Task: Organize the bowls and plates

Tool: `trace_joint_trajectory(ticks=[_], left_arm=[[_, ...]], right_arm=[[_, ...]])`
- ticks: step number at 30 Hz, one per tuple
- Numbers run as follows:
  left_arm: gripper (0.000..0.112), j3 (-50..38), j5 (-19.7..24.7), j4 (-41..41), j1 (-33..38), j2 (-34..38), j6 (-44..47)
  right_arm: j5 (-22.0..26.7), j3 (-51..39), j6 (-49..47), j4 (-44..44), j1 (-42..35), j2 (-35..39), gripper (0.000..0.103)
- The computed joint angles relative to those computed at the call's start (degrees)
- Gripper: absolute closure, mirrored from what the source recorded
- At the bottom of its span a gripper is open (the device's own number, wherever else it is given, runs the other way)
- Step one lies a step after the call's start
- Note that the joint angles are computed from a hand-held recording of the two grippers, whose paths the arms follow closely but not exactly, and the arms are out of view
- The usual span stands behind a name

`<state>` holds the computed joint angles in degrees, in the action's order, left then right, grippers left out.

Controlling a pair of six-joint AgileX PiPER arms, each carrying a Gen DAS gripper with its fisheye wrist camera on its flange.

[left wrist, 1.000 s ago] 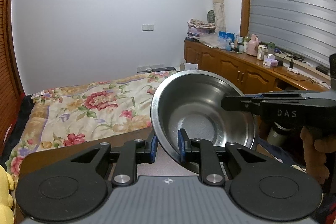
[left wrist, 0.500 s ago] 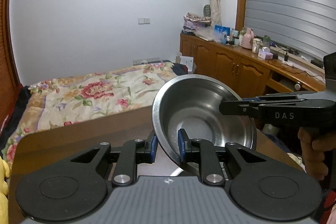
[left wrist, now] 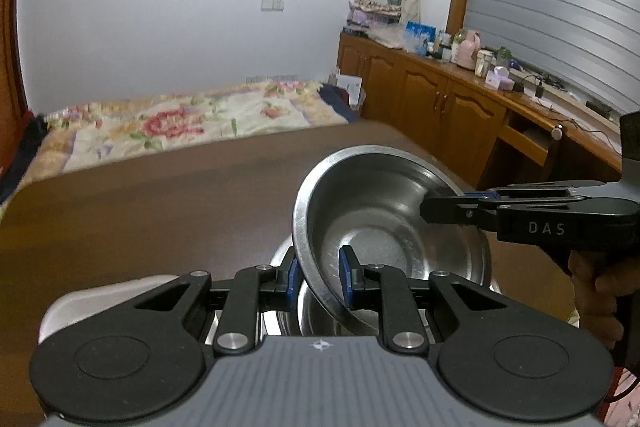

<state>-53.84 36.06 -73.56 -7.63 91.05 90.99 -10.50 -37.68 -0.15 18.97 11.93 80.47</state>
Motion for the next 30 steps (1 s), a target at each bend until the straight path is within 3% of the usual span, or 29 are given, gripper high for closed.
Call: trace_joint_trajectory(ticks=[9, 12, 20, 30], left_arm=[[0.091, 2.83, -4.38, -0.69, -2.10, -0.04, 2.47], [0.091, 2.97, -5.20, -0.98, -2.68, 0.37, 3.20], [0.092, 3.84, -8.00, -3.85, -4.26, 0.88, 7.01], [0.093, 3.90, -7.22, -4.93, -3.39, 1.45, 8.09]], right_arm=[[-3.83, 3.24, -4.62, 6.85, 2.88, 0.62, 0.091], [-4.49, 3.87, -2.69, 5.27, 2.85, 0.84, 0.091], [-8.97, 4.75, -22.25, 23.11, 7.18, 1.56, 0.091], [-11.77, 4.84, -29.34, 27.89, 8.43, 2.62, 0.092]])
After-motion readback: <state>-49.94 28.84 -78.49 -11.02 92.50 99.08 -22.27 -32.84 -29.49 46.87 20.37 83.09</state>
